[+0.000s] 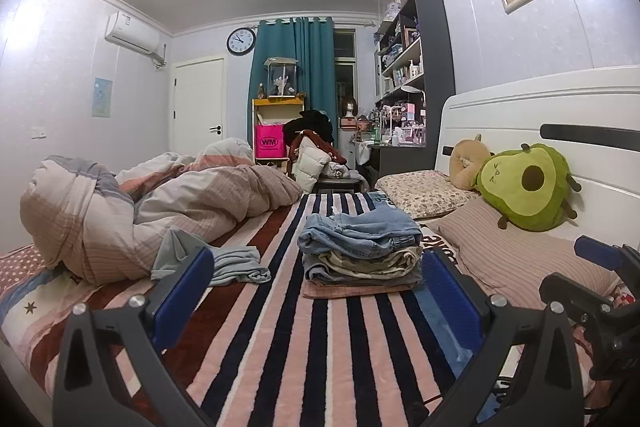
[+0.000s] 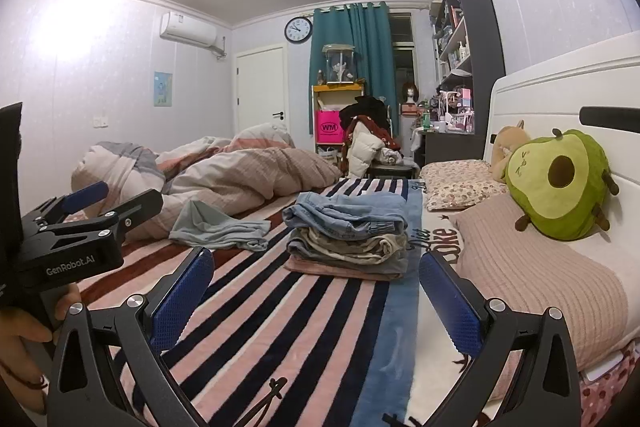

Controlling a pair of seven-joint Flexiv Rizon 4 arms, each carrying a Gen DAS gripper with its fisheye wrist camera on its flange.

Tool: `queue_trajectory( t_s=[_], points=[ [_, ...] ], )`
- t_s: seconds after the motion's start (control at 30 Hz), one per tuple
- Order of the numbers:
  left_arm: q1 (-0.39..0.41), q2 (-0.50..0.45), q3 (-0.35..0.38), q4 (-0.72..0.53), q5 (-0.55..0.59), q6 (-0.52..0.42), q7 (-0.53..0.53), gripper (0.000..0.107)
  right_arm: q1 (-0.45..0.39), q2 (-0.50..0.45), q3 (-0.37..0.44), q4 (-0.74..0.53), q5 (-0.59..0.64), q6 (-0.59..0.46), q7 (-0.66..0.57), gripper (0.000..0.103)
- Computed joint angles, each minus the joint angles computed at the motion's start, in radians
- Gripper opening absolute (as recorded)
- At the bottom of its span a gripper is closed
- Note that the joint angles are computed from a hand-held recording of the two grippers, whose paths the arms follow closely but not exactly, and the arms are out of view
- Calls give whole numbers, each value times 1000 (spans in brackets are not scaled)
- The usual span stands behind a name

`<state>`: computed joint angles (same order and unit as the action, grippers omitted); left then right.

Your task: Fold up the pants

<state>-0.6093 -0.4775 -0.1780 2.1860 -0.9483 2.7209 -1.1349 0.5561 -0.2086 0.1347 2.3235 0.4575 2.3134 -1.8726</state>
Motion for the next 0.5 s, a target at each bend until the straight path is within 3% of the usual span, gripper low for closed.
queue_trajectory(
  t_s=[0.5],
  points=[
    [-4, 3, 0, 6, 0, 16, 4, 102, -3, 1, 2, 0, 0, -1, 1, 102]
  ],
)
